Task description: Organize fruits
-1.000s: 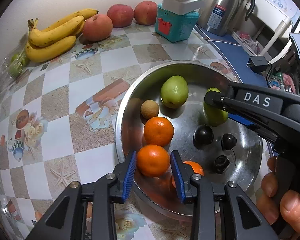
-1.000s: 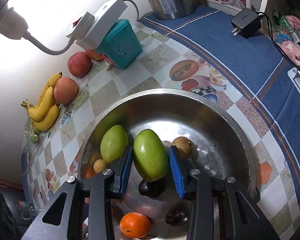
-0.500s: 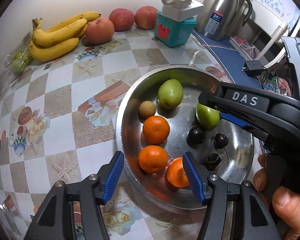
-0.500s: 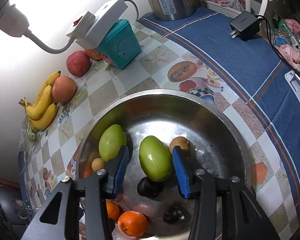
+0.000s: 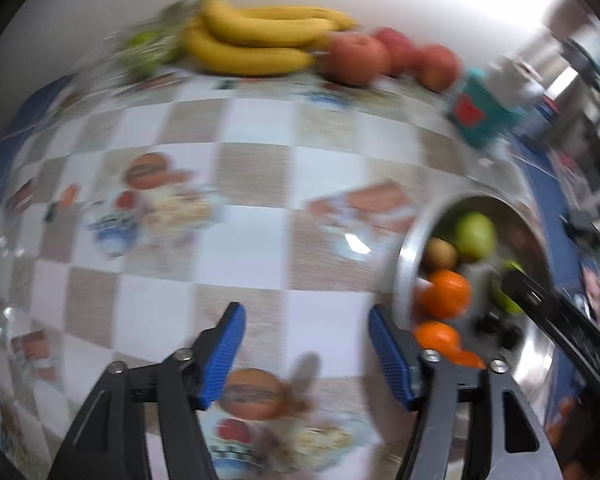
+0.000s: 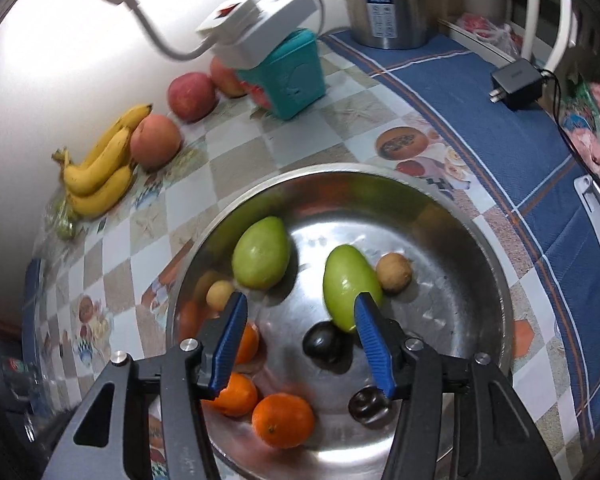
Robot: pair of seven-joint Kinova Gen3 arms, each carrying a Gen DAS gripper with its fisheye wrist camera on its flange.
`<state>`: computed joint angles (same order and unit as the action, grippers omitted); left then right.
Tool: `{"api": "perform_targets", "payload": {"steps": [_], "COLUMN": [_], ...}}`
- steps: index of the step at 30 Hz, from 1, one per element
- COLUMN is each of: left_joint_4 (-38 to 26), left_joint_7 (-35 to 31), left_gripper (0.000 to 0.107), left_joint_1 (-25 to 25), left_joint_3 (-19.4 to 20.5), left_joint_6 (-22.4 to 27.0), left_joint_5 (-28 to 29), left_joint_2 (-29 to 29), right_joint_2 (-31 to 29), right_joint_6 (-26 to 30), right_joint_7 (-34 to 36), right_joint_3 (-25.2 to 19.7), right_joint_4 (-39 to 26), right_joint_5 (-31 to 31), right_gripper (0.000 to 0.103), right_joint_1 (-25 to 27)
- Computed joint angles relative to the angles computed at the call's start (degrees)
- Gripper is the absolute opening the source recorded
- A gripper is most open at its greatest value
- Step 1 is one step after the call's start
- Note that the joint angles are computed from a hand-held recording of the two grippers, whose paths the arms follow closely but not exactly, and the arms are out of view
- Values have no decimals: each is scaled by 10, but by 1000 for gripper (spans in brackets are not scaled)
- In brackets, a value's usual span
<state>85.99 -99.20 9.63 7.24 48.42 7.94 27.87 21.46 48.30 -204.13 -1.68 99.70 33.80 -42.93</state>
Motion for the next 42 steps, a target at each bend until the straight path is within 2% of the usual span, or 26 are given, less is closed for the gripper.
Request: {"api": "perform_targets", "payload": {"steps": [3, 5, 6, 7, 10, 19, 22, 27, 30, 34, 38, 42], "left_joint_4": [7, 11, 14, 20, 29, 52, 61, 63, 79, 116, 143, 157], "left_joint_7": [38, 50, 54, 59, 69, 101, 129, 121, 144, 211, 209, 170], "left_gripper": [80, 88, 98, 102, 103, 103, 103, 103, 103, 103, 103, 103], "left_joint_1": [14, 18, 19, 21, 23, 24, 41, 8, 23, 70, 53, 24], "left_joint_3": [-27, -31, -33, -35, -37, -45, -63, -46, -59, -92, -71, -49], "left_joint_6": [-22, -31, -37, -45, -56, -89, -93, -77, -82, -98, -99, -66], "left_joint_5": [-29, -45, -53, -60, -76, -105, -132, -114, -138, -212, -219, -195], "left_joint_2": [-3, -2, -1, -1, 0, -6, -10, -15, -33, -66, -90, -103], "right_joint_2": [12, 16, 18, 20, 29, 36, 37, 38, 37, 36, 31, 29], "right_joint_6": [29, 34, 36, 40, 50, 69, 73, 81, 81, 93, 104, 113], "right_joint_7": [16, 22, 25, 27, 32, 17, 14, 3, 0, -9, -22, -36], "right_joint_3": [-5, -7, -7, -7, -5, -2, -4, -7, -10, -14, -22, -32], "right_joint_4": [-22, -28, -31, -34, -43, -47, -48, -50, -51, -54, -50, -48], "right_joint_5": [-2, -3, -4, -4, -1, 11, 13, 22, 26, 32, 32, 26], "right_gripper": [72, 73, 73, 75, 92, 98, 98, 98, 98, 98, 98, 98], "right_joint_1": [-8, -12, -13, -16, -25, -46, -50, -64, -71, -86, -99, -113]}}
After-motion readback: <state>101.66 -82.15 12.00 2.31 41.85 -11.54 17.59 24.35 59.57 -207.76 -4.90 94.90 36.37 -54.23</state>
